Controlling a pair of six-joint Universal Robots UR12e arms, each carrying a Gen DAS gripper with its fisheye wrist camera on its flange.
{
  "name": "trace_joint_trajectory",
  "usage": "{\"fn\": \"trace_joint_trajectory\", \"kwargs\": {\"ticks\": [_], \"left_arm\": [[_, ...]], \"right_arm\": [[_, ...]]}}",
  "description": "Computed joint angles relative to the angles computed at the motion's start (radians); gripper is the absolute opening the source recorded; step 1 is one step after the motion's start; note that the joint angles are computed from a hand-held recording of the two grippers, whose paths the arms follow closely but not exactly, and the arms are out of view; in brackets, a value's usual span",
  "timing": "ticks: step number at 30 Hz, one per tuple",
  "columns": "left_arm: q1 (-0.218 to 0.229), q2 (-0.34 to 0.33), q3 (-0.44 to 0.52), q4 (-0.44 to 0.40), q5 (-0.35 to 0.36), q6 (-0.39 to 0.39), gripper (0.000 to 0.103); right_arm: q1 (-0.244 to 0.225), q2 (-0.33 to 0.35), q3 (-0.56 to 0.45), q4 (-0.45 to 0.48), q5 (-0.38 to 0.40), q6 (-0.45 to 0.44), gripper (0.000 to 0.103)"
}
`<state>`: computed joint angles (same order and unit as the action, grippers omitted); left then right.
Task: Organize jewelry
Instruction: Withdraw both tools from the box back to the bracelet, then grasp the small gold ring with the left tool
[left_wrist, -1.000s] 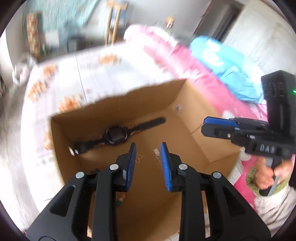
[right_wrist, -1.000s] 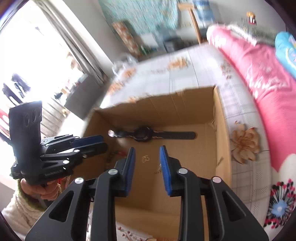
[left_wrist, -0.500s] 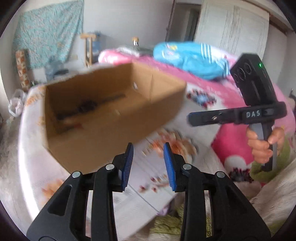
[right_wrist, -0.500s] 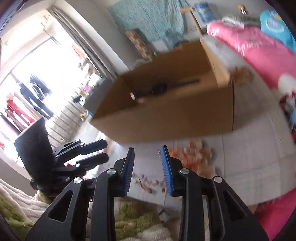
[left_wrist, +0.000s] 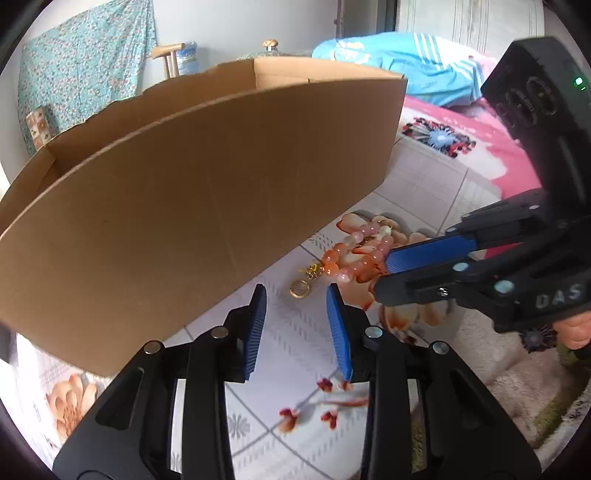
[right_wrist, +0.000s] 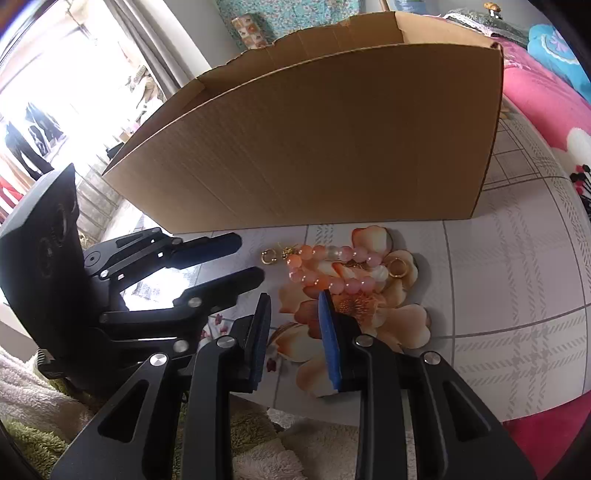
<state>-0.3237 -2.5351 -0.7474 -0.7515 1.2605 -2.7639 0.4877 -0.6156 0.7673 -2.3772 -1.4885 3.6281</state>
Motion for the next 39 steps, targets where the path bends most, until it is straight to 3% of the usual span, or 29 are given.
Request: {"fn": "trace_joint_trajectory", "kwargs": {"ticks": [10, 21, 22, 34, 39], "left_arm": [[-0.006, -0.025, 0.044, -0.036, 0.006, 0.023, 0.031], [-0.004, -0.033, 0.064, -0.062, 0.01, 0.029, 0.016], [-0.005, -0.033, 0.065, -0.062, 0.011, 0.028, 0.011], [-0.002, -0.02, 0.038, -0.042, 0.007, 0.012, 0.01], [-0.001, -0.019, 0.036, -0.041, 0.005, 0.012, 0.01]], "right_arm": [[0.004, -0.026, 0.056, -0.058, -0.016, 0.008, 0.027], [0.008, -0.08, 0.149, -0.135, -0.094, 0.031, 0.027], [0.009, -0.082, 0.152, -0.133, -0.104, 0.031, 0.027], [0.029, -0.063, 0.096, -0.001, -0.303, -0.014, 0.022], [0.03, -0.048, 0.073, 0.015, -0.327, -0.085, 0.022]]}}
